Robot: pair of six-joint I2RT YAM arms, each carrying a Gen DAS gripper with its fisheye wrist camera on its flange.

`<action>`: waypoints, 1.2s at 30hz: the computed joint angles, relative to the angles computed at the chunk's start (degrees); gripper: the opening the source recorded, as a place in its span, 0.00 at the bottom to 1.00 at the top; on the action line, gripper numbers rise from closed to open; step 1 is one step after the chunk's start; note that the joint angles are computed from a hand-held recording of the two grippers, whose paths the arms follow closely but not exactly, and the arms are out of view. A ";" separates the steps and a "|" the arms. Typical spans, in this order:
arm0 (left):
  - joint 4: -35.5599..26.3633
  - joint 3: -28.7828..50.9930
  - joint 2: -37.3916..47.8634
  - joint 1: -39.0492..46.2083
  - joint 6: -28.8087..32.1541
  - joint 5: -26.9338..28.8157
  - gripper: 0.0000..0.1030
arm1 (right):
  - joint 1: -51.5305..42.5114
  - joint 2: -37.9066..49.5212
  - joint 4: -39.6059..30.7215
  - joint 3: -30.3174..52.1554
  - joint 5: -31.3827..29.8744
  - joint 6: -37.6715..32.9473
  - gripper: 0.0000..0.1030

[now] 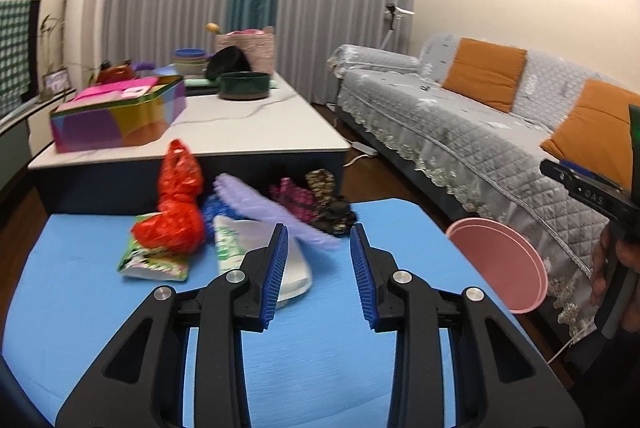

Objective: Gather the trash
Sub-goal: 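Grasp the lavender foam net with the right gripper while the left grasps another red bag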

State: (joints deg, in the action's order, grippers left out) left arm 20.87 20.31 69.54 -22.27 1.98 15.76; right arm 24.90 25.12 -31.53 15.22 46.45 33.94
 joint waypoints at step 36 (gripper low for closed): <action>10.28 18.35 35.02 20.64 -5.64 3.44 0.32 | 2.65 66.41 61.19 10.89 -25.09 -8.29 0.41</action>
